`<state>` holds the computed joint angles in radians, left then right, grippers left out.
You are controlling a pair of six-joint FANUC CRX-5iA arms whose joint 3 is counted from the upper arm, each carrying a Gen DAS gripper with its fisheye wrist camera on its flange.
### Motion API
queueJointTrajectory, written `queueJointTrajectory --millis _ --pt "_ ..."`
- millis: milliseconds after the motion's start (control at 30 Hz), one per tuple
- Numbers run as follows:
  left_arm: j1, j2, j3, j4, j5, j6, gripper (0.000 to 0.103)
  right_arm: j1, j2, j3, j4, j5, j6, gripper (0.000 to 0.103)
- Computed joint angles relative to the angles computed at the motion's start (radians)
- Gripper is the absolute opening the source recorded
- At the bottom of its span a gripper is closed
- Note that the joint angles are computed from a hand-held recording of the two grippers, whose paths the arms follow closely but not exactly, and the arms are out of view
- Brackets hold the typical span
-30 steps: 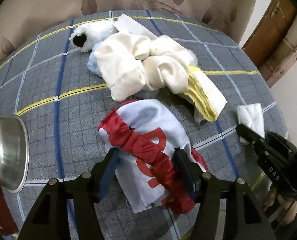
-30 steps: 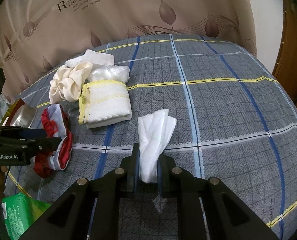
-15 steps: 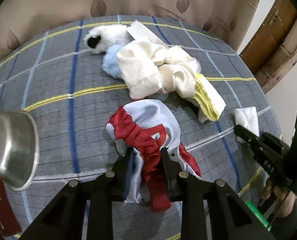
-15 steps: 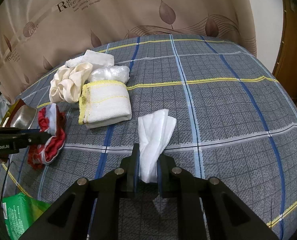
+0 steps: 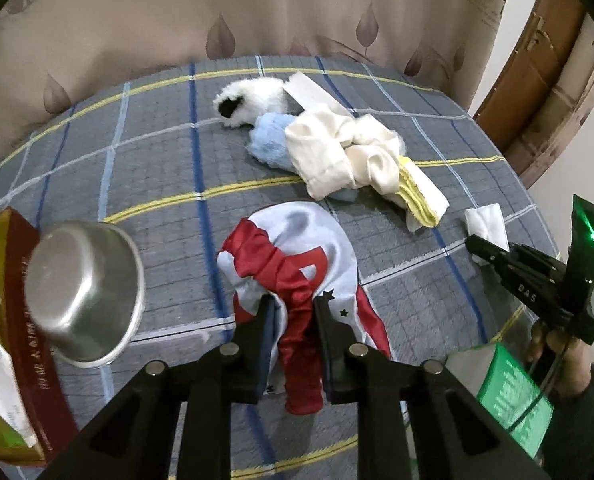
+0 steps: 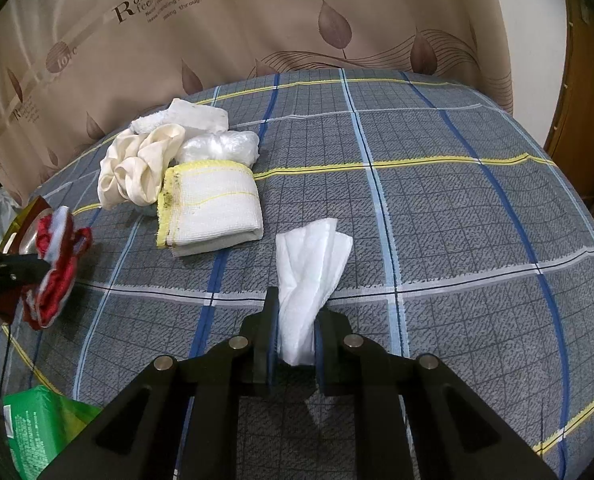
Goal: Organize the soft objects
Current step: 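Carry the red-and-white cloth with the left gripper over the gold tin while the right gripper holds the napkin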
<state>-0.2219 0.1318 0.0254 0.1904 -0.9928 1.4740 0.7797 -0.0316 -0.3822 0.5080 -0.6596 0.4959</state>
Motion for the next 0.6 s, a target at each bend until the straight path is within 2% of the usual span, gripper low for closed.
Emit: queueJointTrajectory --millis 400,600 --pt "0.085 -0.084 -0.018 -0.035 -0.025 0.004 0.02 0.0 0.001 0.0 0.002 0.0 -0.002 0.013" --pt "0.156 -0.125 -0.003 -0.104 -0.052 0.023 0.02 0.001 0.001 0.0 0.003 0.0 -0.003 0.013"
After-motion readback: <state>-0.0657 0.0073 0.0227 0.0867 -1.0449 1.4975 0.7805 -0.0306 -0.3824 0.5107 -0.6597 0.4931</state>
